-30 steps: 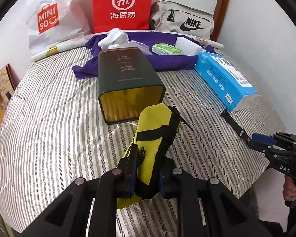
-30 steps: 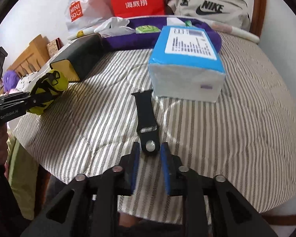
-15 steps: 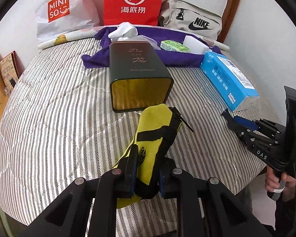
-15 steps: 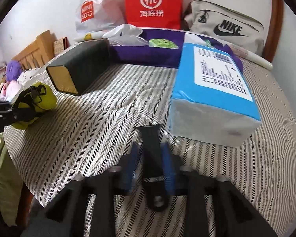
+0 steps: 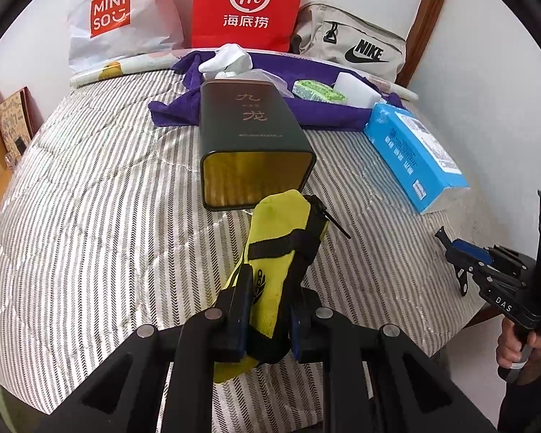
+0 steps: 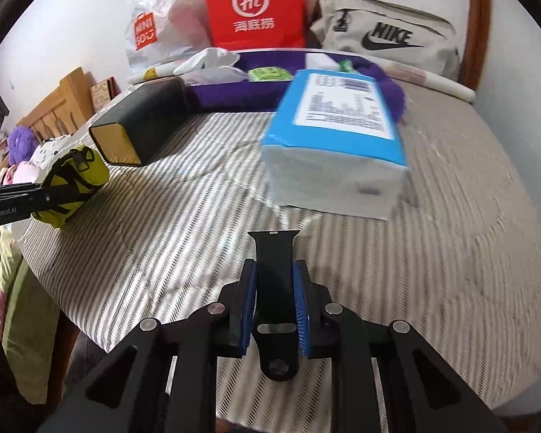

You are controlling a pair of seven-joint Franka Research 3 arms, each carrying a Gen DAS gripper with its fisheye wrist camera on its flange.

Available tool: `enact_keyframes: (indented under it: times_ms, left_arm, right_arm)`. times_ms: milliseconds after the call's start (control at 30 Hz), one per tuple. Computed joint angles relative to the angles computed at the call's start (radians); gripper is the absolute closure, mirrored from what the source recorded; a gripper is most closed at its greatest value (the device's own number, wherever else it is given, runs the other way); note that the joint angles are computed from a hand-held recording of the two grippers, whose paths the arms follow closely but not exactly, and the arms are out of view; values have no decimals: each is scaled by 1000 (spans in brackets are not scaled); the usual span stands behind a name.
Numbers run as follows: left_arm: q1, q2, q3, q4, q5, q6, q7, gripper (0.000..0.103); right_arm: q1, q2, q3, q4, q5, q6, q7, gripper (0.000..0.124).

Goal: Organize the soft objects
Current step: 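Grasp the black watch strap with the right tool while the left tool holds the pouch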

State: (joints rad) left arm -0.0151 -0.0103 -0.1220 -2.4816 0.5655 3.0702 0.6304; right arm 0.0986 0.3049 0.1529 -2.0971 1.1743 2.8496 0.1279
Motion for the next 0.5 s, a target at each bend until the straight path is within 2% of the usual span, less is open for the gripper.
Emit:
enact_keyframes:
  times_ms: [167,333,500]
  left_arm:
    - [-5,-3,-1,-5,-77,6,40,87]
    - [-20,-29,0,-21,-202,16,133,89]
    - [-3,-51,-12,-15,-174,-8,105,90]
  right_arm:
    - [-13,-23,-11,-4,15,-3,3,104]
    - [-20,-54,-24,-6,23,-31,7,104]
    - [-12,-68,-37,10,43,-42,-4,104]
